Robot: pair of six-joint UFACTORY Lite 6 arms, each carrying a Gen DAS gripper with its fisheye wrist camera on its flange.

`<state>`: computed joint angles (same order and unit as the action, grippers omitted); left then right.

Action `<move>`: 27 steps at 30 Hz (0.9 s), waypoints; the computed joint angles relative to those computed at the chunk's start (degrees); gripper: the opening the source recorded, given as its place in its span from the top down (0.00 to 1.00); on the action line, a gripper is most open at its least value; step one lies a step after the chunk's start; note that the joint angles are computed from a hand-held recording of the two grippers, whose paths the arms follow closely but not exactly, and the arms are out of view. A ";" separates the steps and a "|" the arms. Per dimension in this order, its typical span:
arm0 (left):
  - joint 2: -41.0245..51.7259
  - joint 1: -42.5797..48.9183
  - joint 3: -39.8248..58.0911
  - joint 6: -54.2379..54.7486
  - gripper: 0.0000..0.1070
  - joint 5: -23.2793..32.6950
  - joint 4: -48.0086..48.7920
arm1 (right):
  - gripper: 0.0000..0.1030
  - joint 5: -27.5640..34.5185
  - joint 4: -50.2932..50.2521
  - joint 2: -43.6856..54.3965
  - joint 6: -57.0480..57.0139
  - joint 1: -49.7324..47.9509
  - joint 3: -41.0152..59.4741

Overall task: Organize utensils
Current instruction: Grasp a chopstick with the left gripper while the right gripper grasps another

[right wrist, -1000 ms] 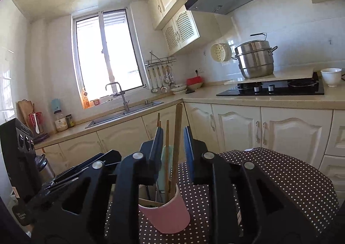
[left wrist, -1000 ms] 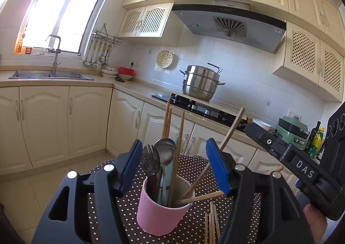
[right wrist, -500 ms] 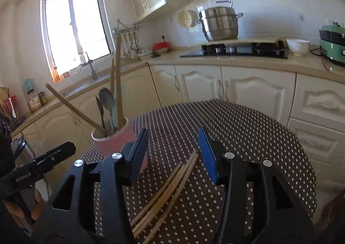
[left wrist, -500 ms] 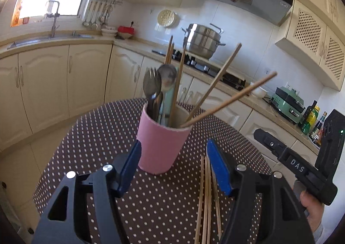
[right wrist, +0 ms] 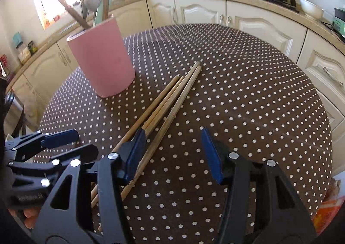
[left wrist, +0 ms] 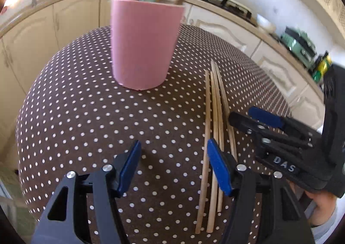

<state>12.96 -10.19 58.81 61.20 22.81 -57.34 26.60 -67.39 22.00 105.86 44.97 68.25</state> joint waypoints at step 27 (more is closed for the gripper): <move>21.73 -16.80 31.98 -54.03 0.63 0.78 54.18 | 0.47 -1.51 33.44 -9.87 -41.95 -9.83 -6.17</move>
